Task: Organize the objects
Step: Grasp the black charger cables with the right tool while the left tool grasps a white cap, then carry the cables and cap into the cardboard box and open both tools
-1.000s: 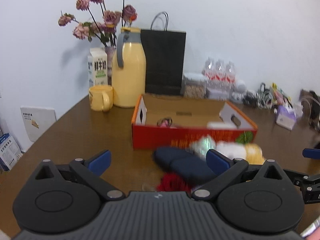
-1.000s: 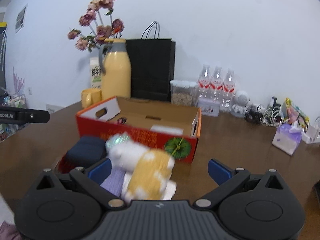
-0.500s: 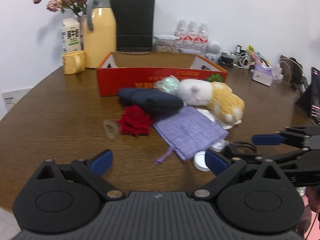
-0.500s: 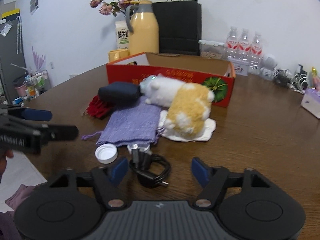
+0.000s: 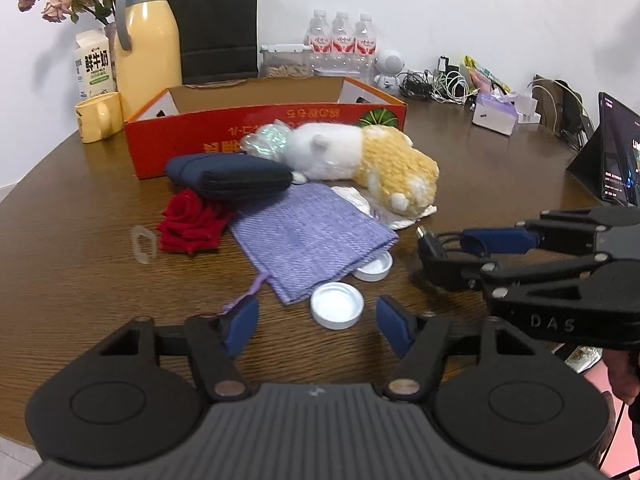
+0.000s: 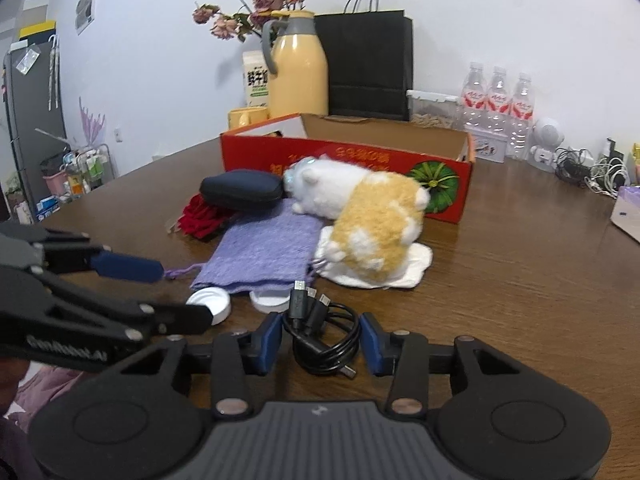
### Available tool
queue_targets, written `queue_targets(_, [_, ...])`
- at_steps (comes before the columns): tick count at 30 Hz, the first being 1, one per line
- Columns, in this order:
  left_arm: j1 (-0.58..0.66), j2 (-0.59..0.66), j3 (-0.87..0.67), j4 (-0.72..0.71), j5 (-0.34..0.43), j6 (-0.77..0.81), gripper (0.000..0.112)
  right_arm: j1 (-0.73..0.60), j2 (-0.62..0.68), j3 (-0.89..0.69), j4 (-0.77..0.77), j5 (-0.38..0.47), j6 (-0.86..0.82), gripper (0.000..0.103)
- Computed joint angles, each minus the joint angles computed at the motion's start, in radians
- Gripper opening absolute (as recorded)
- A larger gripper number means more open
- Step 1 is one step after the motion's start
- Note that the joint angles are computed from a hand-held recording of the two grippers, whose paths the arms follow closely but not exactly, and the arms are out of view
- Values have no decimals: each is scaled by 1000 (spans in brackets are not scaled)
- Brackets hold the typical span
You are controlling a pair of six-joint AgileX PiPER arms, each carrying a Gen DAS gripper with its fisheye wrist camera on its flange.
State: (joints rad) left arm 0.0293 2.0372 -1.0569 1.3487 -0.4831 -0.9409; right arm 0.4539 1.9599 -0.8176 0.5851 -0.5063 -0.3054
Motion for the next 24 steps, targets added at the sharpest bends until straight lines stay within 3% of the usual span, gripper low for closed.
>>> queue_targets(4, [-27,0,7,-51,25,41,29,-13,-10,17,-30,-15,20,41])
queue_targets(13, [11,-26,27,-7,-26,34,29,-16,-20,35,-88,-36,62,41])
queue_targets(24, [65,-78,-1,-82,-113,82,29,-26,-72,11,-60,-45,-24,40])
